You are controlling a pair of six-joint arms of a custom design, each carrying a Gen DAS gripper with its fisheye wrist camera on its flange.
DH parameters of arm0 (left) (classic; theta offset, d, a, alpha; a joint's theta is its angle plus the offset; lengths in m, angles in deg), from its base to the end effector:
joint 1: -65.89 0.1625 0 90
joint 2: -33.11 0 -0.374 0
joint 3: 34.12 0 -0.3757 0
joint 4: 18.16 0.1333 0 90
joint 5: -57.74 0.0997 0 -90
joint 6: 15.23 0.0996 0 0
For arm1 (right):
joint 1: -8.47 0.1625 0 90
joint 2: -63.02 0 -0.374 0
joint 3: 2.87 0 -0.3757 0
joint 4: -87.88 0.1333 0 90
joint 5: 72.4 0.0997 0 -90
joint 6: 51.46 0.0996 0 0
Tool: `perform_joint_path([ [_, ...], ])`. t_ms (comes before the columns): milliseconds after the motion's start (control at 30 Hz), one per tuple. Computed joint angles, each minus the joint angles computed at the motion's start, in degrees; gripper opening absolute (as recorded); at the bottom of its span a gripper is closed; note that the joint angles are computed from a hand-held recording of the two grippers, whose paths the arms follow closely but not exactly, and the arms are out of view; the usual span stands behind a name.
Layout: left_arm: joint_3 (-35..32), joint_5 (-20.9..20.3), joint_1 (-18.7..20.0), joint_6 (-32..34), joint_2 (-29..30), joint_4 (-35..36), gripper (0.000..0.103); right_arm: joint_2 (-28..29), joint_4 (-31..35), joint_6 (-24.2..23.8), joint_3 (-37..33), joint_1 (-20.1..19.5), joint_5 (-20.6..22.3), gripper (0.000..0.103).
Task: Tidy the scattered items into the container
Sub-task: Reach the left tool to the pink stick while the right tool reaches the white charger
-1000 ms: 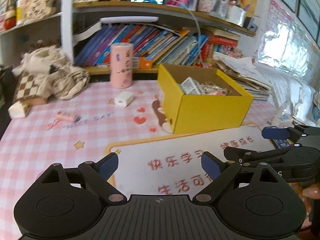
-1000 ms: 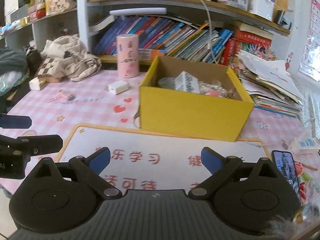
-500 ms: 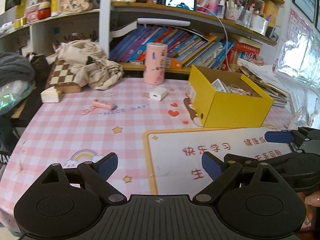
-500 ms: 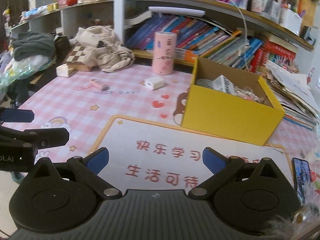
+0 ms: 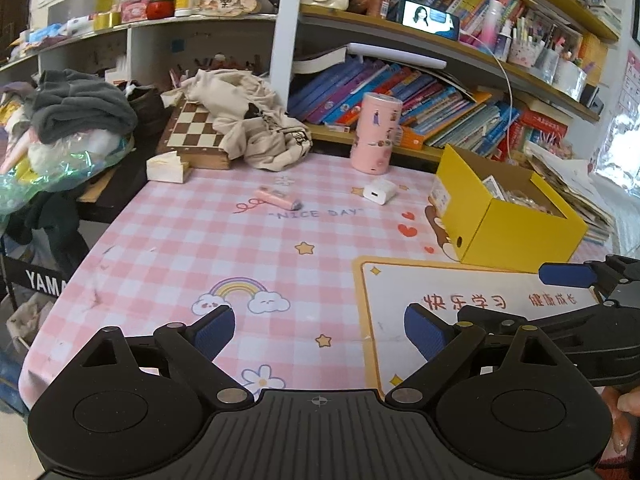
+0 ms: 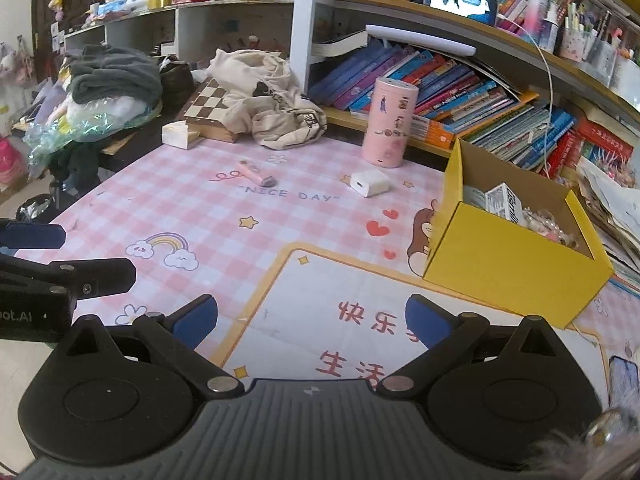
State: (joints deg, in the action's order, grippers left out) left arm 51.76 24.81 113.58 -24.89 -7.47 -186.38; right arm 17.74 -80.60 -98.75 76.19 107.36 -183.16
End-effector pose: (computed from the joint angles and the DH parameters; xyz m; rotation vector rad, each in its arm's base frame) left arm -0.2848 -0.6351 0.1475 0.2834 2.2442 -1.1252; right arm 0.2068 -0.6881 0.2233 0.9863 -2.2380 0.8000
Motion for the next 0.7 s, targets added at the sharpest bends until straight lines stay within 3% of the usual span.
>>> perform_joint_path([
  [400,-2.3,0.9,1.0,-1.0,1.4,1.3,0.094,2.5,3.2,-0.1,-4.1,-0.4,0.7,0.102],
  [700,-10.0,1.2,3.3,-0.5,5.1,5.5,0.094,8.5,9.8,0.4,-14.5,-1.1,1.7,0.102],
])
